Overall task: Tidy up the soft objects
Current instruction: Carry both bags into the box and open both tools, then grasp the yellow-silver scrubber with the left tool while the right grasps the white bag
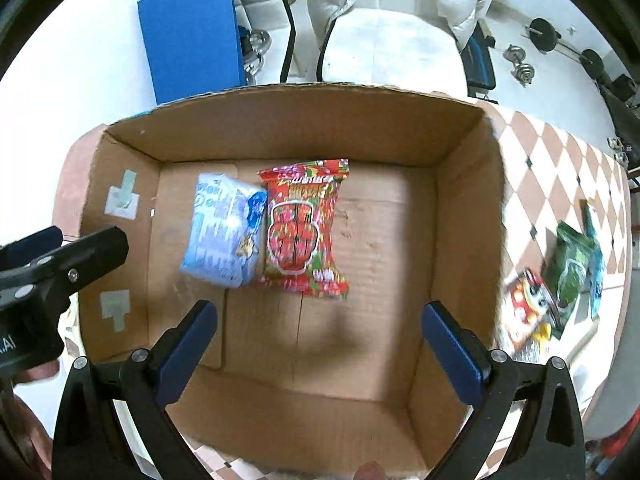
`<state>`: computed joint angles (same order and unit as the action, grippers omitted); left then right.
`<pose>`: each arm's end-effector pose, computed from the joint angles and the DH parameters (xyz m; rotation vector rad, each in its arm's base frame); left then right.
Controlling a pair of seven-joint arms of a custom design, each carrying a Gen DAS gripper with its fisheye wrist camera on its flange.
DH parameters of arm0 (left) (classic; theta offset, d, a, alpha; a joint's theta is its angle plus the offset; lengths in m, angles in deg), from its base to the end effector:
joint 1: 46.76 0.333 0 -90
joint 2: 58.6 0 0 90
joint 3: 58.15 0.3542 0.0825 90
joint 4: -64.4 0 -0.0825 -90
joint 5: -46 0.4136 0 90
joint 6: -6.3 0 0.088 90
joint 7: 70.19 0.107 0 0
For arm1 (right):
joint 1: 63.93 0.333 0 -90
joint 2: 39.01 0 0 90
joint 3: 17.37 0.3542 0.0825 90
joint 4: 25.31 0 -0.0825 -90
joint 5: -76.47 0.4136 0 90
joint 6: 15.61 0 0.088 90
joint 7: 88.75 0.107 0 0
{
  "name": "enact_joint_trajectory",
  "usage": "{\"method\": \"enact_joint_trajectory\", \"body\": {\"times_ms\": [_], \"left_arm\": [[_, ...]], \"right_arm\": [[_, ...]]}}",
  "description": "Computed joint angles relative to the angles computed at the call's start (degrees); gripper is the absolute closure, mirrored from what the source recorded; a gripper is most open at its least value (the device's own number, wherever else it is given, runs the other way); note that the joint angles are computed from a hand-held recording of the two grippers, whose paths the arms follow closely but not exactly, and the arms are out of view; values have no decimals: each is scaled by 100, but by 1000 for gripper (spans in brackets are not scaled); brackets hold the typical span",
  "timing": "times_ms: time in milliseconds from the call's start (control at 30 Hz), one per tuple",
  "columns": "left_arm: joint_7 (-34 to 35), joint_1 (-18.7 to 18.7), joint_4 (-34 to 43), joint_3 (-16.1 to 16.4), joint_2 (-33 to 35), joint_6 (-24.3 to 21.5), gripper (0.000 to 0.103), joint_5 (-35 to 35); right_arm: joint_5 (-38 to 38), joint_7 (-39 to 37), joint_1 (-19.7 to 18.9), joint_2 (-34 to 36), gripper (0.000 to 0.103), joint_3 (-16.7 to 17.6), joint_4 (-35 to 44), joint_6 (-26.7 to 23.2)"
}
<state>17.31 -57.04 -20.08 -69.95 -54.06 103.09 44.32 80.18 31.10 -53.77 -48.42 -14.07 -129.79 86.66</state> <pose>0.5789 -0.2315 0.6761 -1.7903 2.5284 -0.2173 0.5268 0.1344 0.6464 -1.7881 2.4148 0.0007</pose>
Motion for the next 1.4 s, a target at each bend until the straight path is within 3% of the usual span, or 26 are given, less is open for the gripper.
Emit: {"method": "enact_joint_trajectory", "body": {"times_ms": [200, 333, 467, 667, 867, 1033, 1200, 1300, 1400], "left_arm": [[-84, -18, -736, 18, -706, 358, 0, 42], [-107, -65, -949, 50, -1127, 339, 0, 8], [-172, -214, -844, -39, -1287, 363, 0, 94], [-115, -649, -341, -359, -1094, 426, 0, 306], [41, -1319, 619, -786, -56, -106, 0, 688], [432, -2202, 1879, -967, 1365, -932, 1, 1388], [1113, -3105, 3027, -723, 2592, -1761, 1, 2072], [1388, -3431, 3296, -517, 3024, -2080, 1, 2251], [1150, -3562, 3596, -349, 3379, -2407, 1, 2171]], "right_arm": [[-203, 173, 28, -618, 0, 152, -415, 101], [-95, 173, 15, -1012, 0, 186, -691, 207], [227, 86, -57, -1484, 0, 104, -867, 225], [241, 0, -556, -2394, 0, -147, -1183, -87], [-131, -331, -1466, -3006, 0, -648, -1565, -851], [-78, -734, -2161, -3030, 0, -1202, -1909, -927], [43, -1162, -2646, -2918, 0, -1478, -2069, -850], [-122, -1473, -2887, -2987, 0, -1533, -2215, -1003], [-627, -1655, -3221, -2826, 0, -1507, -2272, -1426]]}}
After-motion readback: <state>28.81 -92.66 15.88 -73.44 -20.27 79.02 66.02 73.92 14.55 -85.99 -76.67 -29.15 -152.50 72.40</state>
